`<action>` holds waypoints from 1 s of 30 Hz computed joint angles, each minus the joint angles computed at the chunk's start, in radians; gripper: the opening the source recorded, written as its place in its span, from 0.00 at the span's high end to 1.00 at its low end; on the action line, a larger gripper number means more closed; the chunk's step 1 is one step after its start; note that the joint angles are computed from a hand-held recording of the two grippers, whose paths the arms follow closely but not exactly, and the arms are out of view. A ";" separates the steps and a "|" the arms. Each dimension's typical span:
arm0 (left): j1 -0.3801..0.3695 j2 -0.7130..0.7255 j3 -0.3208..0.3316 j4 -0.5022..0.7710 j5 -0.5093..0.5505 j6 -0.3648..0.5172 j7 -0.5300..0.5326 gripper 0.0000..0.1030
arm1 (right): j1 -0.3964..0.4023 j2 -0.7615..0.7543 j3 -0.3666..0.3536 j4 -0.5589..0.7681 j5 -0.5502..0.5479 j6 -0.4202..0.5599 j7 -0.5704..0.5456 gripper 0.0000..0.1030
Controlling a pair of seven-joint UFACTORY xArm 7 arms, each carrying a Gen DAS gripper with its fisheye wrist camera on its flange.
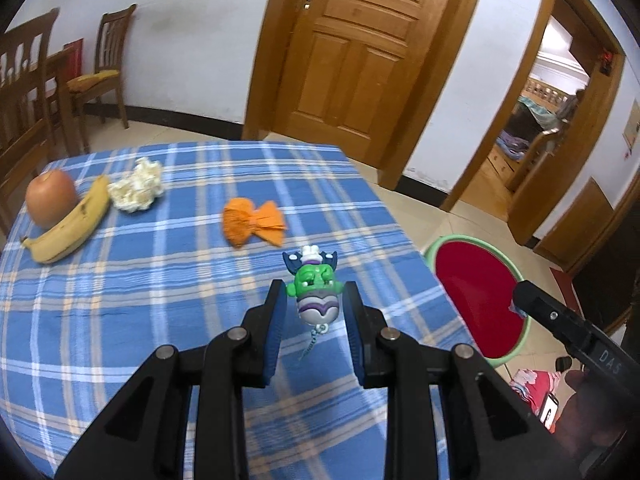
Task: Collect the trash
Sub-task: 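Carry the keychain and blue clip over the red bucket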
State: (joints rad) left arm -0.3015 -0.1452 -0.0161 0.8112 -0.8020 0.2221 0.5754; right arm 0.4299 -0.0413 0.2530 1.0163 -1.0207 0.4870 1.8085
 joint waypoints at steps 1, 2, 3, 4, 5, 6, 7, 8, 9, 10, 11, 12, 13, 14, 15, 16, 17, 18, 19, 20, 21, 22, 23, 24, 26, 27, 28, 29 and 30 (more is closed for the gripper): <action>-0.004 0.002 -0.005 0.004 0.001 0.001 -0.001 0.72 | -0.003 -0.017 -0.003 -0.019 -0.001 -0.001 0.009 0.25; -0.008 0.003 -0.009 0.007 0.001 0.003 -0.001 0.72 | -0.008 -0.034 -0.003 -0.036 -0.002 0.000 0.017 0.25; -0.015 0.008 -0.015 0.014 0.002 0.004 -0.001 0.73 | -0.014 -0.049 -0.001 -0.053 -0.001 0.001 0.023 0.25; -0.019 0.013 -0.018 0.019 0.000 0.005 0.001 0.73 | -0.021 -0.060 0.003 -0.063 0.002 0.004 0.025 0.25; -0.023 0.015 -0.023 0.023 0.000 0.007 0.002 0.73 | -0.030 -0.076 0.006 -0.080 0.003 0.006 0.033 0.25; -0.029 0.020 -0.028 0.030 -0.004 0.007 0.007 0.73 | -0.039 -0.091 0.010 -0.097 0.004 0.005 0.040 0.25; -0.034 0.026 -0.034 0.037 -0.008 0.008 0.012 0.73 | -0.049 -0.103 0.015 -0.109 0.006 0.005 0.044 0.25; -0.039 0.033 -0.038 0.045 -0.015 0.009 0.021 0.73 | -0.059 -0.114 0.019 -0.121 0.009 0.004 0.047 0.25; -0.044 0.039 -0.044 0.052 -0.022 0.011 0.028 0.73 | -0.069 -0.128 0.021 -0.137 0.015 0.005 0.048 0.25; -0.047 0.043 -0.050 0.057 -0.026 0.012 0.032 0.73 | -0.079 -0.136 0.027 -0.146 0.020 0.006 0.047 0.25; -0.050 0.049 -0.056 0.064 -0.031 0.013 0.037 0.73 | -0.089 -0.146 0.031 -0.157 0.024 0.008 0.048 0.25; -0.052 0.057 -0.063 0.071 -0.031 0.009 0.038 0.73 | -0.099 -0.155 0.035 -0.168 0.026 0.007 0.050 0.25; -0.052 0.067 -0.069 0.080 -0.029 0.008 0.038 0.73 | -0.109 -0.163 0.038 -0.178 0.029 0.007 0.052 0.25; -0.052 0.075 -0.076 0.086 -0.026 0.007 0.037 0.73 | -0.117 -0.171 0.043 -0.186 0.034 0.008 0.053 0.25; -0.054 0.086 -0.084 0.097 -0.027 0.010 0.039 0.73 | -0.126 -0.183 0.045 -0.200 0.040 0.007 0.054 0.25; -0.054 0.096 -0.090 0.107 -0.030 0.012 0.044 0.73 | -0.136 -0.191 0.048 -0.210 0.044 0.005 0.055 0.25; -0.053 0.104 -0.098 0.114 -0.029 0.012 0.045 0.73 | -0.146 -0.196 0.052 -0.217 0.047 0.004 0.058 0.25; -0.053 0.112 -0.105 0.121 -0.027 0.011 0.046 0.73 | -0.155 -0.205 0.055 -0.227 0.051 0.004 0.060 0.25; -0.051 0.118 -0.112 0.126 -0.026 0.010 0.048 0.73 | -0.163 -0.211 0.058 -0.235 0.057 0.009 0.060 0.25; -0.051 0.127 -0.119 0.134 -0.023 0.009 0.049 0.73 | -0.171 -0.214 0.062 -0.241 0.061 0.013 0.059 0.25; -0.051 0.138 -0.127 0.143 -0.016 0.007 0.045 0.73 | -0.177 -0.219 0.064 -0.248 0.067 0.016 0.056 0.25; -0.050 0.145 -0.134 0.149 -0.005 0.006 0.036 0.73 | -0.183 -0.222 0.066 -0.255 0.073 0.021 0.054 0.25; -0.049 0.152 -0.140 0.154 0.006 0.004 0.028 0.73 | -0.189 -0.221 0.068 -0.257 0.078 0.024 0.052 0.25; -0.048 0.165 -0.147 0.164 0.024 0.005 0.014 0.73 | -0.195 -0.222 0.068 -0.263 0.082 0.027 0.050 0.25; -0.045 0.181 -0.159 0.177 0.050 0.004 -0.004 0.73 | -0.204 -0.223 0.067 -0.273 0.088 0.020 0.048 0.25; -0.044 0.194 -0.165 0.187 0.066 0.003 -0.013 0.73 | -0.210 -0.223 0.065 -0.279 0.091 0.016 0.048 0.25; -0.041 0.205 -0.171 0.197 0.075 0.004 -0.015 0.73 | -0.214 -0.223 0.064 -0.283 0.094 0.015 0.047 0.25; -0.036 0.212 -0.177 0.203 0.079 0.006 -0.015 0.73 | -0.218 -0.222 0.063 -0.287 0.097 0.015 0.046 0.25; -0.034 0.223 -0.183 0.213 0.088 0.008 -0.019 0.73 | -0.221 -0.224 0.063 -0.292 0.100 0.015 0.045 0.25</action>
